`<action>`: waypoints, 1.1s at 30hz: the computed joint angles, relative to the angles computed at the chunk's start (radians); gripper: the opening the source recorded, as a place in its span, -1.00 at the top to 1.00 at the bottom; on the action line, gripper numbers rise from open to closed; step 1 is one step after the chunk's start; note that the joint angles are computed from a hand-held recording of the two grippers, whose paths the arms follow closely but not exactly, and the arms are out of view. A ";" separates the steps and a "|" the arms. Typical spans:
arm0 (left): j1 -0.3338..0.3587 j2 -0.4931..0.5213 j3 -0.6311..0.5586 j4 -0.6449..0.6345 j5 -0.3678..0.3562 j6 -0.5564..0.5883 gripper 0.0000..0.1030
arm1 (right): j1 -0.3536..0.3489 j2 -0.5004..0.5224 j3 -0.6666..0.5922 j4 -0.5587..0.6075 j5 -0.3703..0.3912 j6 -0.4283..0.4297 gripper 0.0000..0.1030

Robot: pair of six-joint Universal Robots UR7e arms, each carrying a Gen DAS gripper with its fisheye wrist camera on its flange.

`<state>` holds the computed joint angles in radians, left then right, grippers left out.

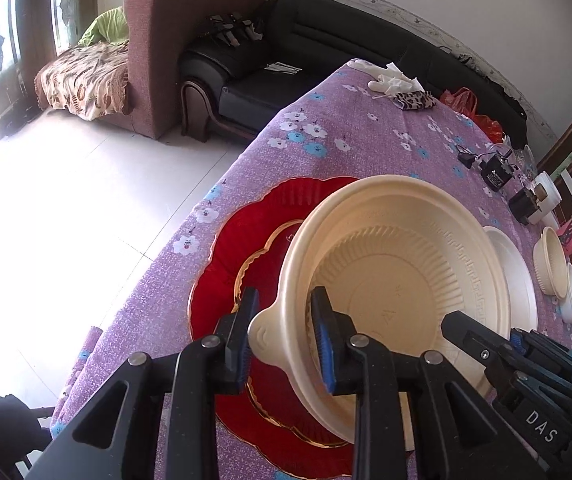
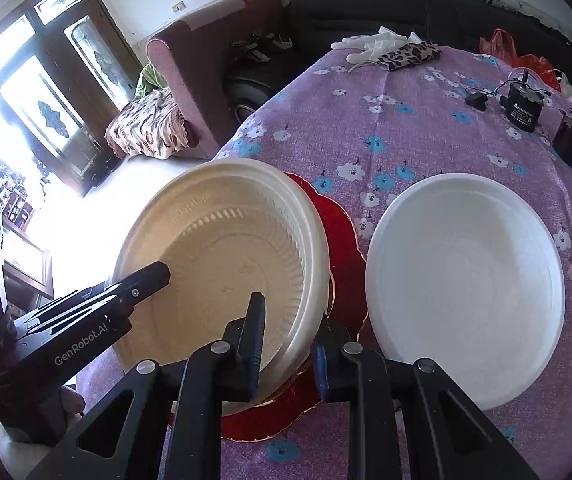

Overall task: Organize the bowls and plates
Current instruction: 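Carry the cream plate with both tools and lower it onto the white plate, then open both tools, move to the large white bowl and grip its rim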

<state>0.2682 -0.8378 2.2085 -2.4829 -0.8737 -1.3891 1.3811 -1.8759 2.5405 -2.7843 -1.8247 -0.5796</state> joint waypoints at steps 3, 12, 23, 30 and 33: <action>-0.006 -0.009 0.008 0.001 0.009 -0.021 0.29 | 0.008 0.006 0.006 -0.025 -0.003 -0.011 0.54; -0.055 -0.079 0.046 0.051 0.059 -0.104 0.08 | -0.002 0.015 0.028 -0.109 0.010 -0.031 0.21; -0.171 -0.140 0.090 0.085 0.126 -0.216 -0.11 | -0.013 -0.066 0.050 -0.122 0.073 -0.054 0.10; -0.231 -0.091 0.063 0.060 0.143 -0.231 -0.38 | -0.135 -0.301 0.035 0.063 0.224 -0.080 0.09; -0.247 -0.054 0.051 0.009 0.128 -0.206 -0.40 | -0.266 -0.413 0.018 0.144 0.315 -0.128 -0.07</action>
